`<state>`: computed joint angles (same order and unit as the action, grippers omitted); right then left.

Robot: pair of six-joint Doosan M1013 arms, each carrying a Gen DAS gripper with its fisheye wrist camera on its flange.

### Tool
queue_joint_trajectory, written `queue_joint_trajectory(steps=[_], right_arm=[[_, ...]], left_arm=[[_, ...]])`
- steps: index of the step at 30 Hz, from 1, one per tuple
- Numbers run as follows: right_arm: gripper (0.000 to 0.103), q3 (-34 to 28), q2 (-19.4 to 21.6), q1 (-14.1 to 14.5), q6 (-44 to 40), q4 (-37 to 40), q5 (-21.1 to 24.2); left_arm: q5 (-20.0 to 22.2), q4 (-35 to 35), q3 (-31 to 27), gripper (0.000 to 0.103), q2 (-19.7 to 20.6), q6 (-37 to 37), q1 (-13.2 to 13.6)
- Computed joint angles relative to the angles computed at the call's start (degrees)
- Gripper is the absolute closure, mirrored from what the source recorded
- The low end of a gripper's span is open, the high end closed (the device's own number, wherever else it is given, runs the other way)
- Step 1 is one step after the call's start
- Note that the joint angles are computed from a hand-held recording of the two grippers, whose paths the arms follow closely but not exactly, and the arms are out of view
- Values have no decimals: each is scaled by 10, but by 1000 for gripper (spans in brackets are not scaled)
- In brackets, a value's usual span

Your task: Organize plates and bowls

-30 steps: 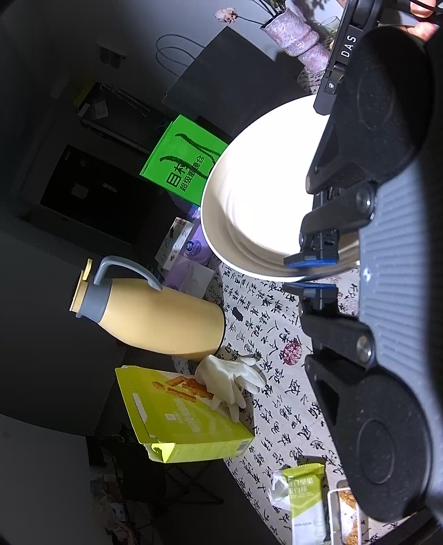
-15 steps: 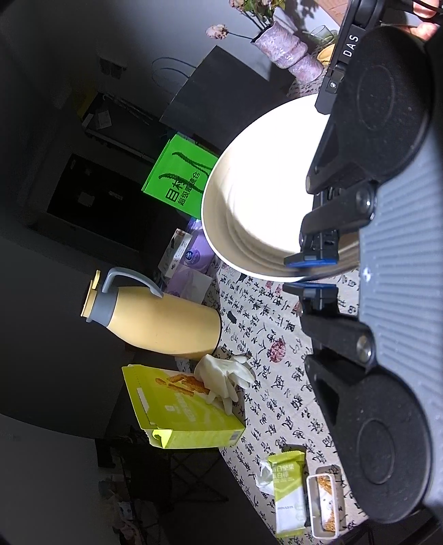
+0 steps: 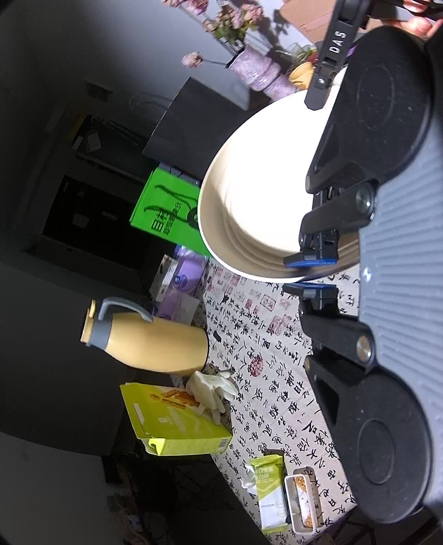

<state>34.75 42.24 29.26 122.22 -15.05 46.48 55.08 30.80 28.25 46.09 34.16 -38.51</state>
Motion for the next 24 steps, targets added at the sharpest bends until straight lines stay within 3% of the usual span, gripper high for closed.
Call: queue_joint_trajectory(steps=[10, 24], right_arm=[[96, 110, -66, 6, 71, -84, -51], [96, 234, -133, 2, 193, -185, -95]], left_arm=[[-25, 25, 9, 94, -7, 5, -21], [-46, -8, 0, 94, 5, 46, -39]])
